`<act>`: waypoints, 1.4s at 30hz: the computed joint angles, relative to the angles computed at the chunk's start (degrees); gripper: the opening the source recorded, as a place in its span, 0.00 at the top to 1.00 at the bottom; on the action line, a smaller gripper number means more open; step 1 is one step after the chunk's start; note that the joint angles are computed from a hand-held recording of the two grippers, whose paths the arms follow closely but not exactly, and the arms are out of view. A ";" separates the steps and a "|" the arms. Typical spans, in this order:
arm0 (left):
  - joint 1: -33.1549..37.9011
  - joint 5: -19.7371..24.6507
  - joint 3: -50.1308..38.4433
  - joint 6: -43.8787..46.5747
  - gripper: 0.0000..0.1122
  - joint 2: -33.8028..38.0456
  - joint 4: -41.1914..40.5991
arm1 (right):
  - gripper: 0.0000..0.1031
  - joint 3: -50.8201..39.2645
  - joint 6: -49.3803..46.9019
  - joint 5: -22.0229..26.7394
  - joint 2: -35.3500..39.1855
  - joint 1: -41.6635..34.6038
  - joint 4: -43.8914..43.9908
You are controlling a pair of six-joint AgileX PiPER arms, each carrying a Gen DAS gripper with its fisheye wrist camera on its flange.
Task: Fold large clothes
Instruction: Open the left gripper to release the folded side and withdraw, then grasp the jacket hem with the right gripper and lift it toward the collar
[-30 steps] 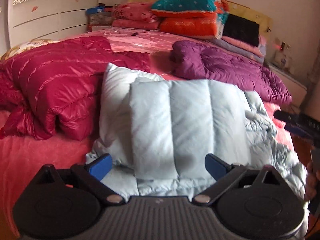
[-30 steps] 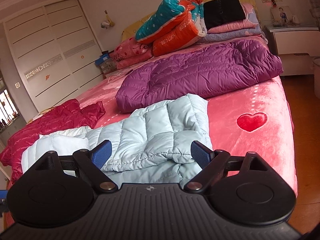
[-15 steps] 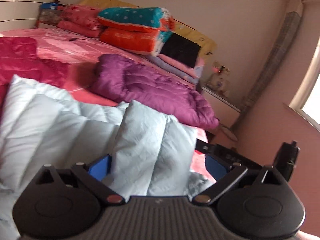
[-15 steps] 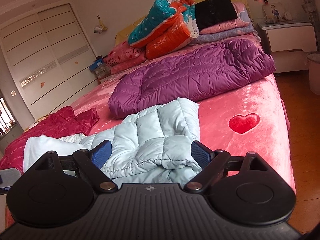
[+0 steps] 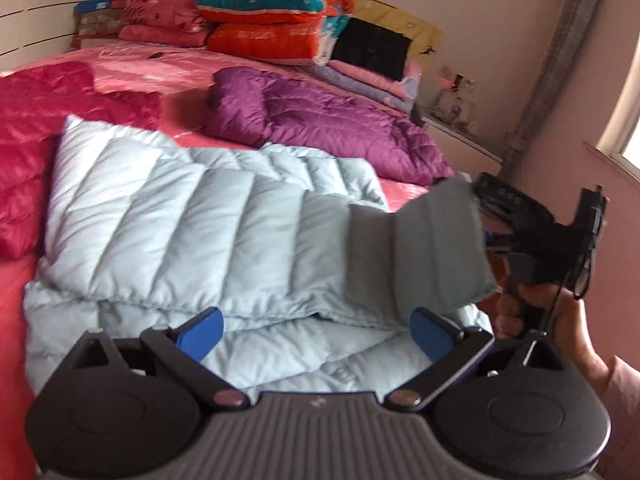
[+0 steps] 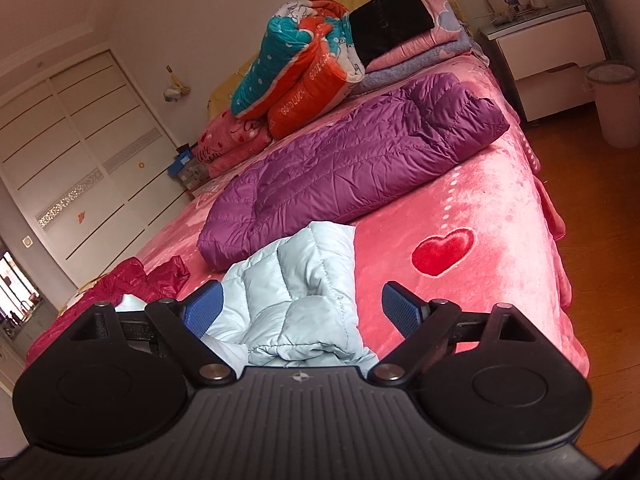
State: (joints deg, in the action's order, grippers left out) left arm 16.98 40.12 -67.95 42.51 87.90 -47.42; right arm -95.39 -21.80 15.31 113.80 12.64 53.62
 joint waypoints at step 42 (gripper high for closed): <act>2.34 -4.35 3.91 12.37 0.11 5.23 -11.76 | 0.62 0.47 -9.69 26.48 -0.02 -3.53 3.32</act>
State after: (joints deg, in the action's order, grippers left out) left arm 19.32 35.76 -64.04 54.87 93.13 -59.18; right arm -94.92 -31.48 41.80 113.78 9.11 56.94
